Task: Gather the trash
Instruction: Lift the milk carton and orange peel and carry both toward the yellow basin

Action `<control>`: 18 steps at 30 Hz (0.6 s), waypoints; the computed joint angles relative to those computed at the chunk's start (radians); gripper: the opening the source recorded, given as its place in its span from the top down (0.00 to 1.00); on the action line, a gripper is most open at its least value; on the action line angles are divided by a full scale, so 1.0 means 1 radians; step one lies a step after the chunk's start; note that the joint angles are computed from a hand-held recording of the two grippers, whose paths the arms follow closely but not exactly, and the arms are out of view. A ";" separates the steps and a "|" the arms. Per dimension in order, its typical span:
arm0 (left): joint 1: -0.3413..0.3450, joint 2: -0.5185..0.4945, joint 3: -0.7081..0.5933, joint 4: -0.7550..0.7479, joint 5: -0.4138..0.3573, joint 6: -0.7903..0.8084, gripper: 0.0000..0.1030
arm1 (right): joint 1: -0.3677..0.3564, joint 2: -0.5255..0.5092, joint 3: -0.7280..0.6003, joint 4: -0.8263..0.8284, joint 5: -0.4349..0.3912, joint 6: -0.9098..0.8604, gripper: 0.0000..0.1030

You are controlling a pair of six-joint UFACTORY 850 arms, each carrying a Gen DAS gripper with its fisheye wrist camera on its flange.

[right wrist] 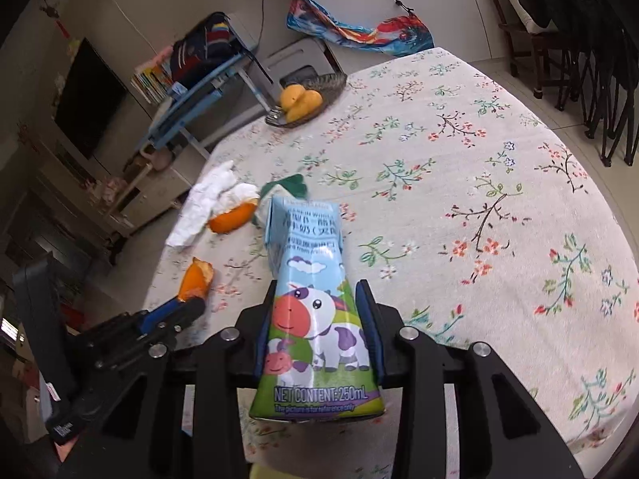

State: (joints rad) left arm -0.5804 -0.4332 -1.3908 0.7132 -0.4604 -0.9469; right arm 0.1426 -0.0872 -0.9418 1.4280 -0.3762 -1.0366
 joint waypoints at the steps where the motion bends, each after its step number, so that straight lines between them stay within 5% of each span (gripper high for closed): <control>1: -0.003 0.007 0.008 0.012 0.002 -0.014 0.85 | 0.001 0.004 0.004 0.009 0.000 -0.007 0.63; 5: -0.008 0.037 0.041 0.034 0.013 -0.056 0.85 | 0.014 0.015 0.010 -0.041 0.020 0.048 0.64; 10: -0.011 0.072 0.081 0.037 0.024 -0.084 0.85 | 0.060 -0.002 -0.009 -0.341 0.079 0.273 0.64; 18: -0.006 0.141 0.157 0.036 0.066 -0.138 0.85 | -0.011 0.023 0.053 0.066 -0.101 0.002 0.65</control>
State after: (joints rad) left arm -0.5859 -0.2917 -1.2343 0.7490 -0.3943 -1.0854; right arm 0.1320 -0.0638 -0.8884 1.4938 -0.4774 -1.0351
